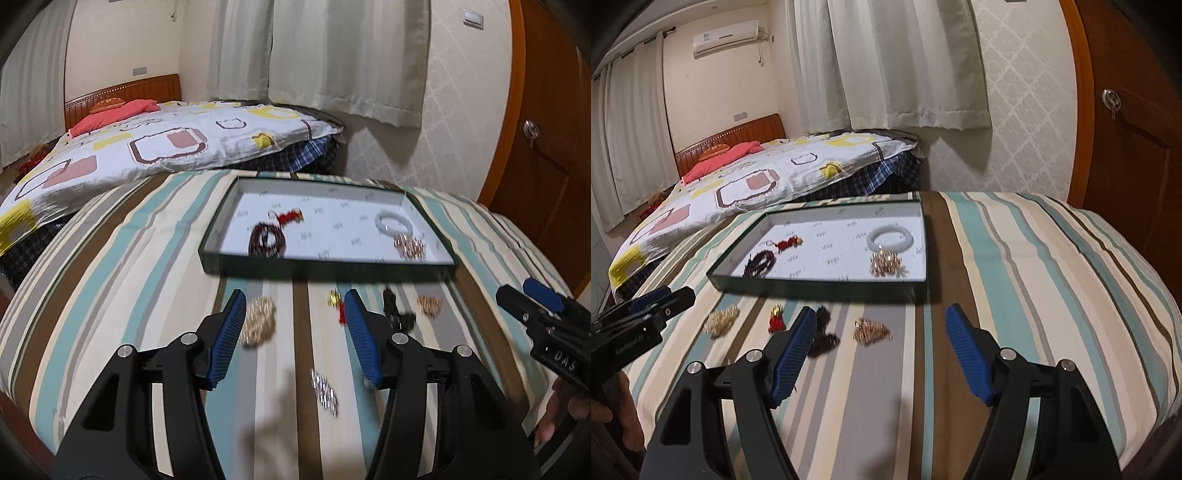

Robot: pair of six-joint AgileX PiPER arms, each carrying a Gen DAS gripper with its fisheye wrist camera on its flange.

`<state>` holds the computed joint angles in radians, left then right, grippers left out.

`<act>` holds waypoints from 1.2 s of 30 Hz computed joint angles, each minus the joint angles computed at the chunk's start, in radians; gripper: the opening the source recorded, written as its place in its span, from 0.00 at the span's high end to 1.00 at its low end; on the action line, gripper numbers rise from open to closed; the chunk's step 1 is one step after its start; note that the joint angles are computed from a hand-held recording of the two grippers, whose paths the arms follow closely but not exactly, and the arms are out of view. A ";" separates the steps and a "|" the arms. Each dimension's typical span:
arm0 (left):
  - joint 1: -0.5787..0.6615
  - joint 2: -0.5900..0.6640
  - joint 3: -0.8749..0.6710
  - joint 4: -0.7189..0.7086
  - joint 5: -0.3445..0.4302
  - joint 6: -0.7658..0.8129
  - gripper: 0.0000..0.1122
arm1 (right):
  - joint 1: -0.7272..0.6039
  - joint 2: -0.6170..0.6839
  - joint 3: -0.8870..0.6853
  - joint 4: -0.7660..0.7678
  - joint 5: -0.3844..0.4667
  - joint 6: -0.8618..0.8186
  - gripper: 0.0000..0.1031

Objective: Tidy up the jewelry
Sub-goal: 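Withdraw both tools from the box back over the table, then grasp the rhinestone pin with the left tool while the right tool grasps the silver ring charm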

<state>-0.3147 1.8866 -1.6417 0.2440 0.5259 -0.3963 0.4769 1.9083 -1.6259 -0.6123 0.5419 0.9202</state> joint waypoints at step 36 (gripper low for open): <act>-0.029 0.049 0.122 -0.084 -0.030 0.093 0.90 | 0.037 -0.048 0.146 -0.075 -0.069 0.120 0.31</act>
<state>-0.3440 1.9354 -1.5194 0.1595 0.4959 -0.3036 0.5136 1.8608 -1.4800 -0.6877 0.4731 1.0402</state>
